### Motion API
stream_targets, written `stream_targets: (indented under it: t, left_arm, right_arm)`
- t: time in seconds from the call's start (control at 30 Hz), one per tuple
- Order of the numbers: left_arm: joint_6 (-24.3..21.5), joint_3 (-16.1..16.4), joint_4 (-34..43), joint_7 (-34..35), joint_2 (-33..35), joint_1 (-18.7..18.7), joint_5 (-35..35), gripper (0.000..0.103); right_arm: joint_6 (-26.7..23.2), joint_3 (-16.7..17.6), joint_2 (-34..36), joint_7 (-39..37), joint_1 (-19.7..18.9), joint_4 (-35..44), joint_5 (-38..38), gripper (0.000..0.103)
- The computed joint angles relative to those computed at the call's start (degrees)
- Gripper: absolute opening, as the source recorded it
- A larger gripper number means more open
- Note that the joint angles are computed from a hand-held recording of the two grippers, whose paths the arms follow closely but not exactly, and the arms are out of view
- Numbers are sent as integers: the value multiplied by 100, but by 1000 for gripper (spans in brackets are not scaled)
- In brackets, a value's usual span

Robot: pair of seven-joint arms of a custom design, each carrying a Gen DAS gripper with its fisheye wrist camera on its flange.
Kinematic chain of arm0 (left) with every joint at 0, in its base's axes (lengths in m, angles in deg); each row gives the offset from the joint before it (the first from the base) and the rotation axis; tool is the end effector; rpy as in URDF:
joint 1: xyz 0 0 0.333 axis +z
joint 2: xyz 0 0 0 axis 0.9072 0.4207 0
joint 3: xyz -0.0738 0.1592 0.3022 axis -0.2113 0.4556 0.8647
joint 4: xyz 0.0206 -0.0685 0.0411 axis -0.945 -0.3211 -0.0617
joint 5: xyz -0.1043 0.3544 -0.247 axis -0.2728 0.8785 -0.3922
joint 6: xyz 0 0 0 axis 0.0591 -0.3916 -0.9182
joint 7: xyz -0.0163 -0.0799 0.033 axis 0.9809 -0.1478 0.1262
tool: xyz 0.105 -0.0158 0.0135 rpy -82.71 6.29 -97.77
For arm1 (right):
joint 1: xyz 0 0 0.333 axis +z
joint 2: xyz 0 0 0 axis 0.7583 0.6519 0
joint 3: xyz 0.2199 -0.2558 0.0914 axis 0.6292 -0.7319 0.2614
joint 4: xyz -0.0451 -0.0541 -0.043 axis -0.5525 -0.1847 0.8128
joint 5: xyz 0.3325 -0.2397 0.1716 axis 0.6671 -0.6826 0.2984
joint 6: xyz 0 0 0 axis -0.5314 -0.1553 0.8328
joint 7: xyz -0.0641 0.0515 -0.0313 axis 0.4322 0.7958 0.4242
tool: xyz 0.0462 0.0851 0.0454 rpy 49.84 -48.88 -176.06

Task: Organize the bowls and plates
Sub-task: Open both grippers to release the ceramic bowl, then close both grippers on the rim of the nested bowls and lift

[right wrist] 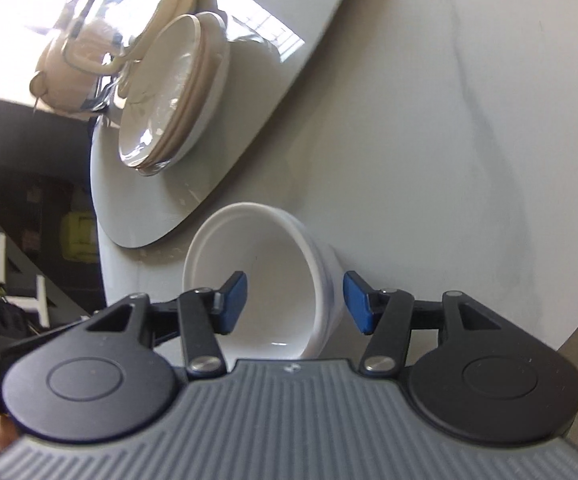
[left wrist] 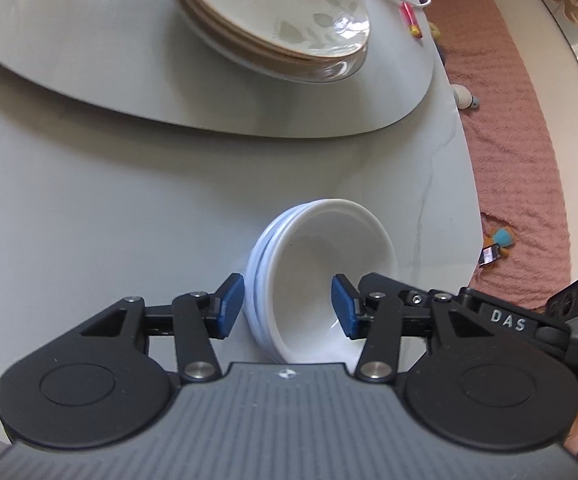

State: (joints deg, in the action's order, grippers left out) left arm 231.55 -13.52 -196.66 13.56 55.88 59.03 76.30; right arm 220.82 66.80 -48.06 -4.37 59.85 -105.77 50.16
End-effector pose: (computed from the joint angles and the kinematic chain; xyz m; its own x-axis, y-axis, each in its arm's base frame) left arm 0.6394 -0.2926 0.3008 0.4131 -0.7570 0.5063 -0.8207 -0.5504 -0.1533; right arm 0.6892 0.2428 0.3165 0.0288 -0.7804 -0.6246 -0.9931 0.0488 -0.1068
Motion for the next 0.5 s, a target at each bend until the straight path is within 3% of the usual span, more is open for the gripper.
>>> stream_targets:
  t: [0.43,0.5]
  left_arm:
    - [108,-505,102,156,437,522,-521,53]
    - [-3,-399,177,96,478,419,-458,53]
  right_arm:
    - [40,65,115,235,59,-42,231,55]
    - [70,67,114,232,83,-44,183,55]
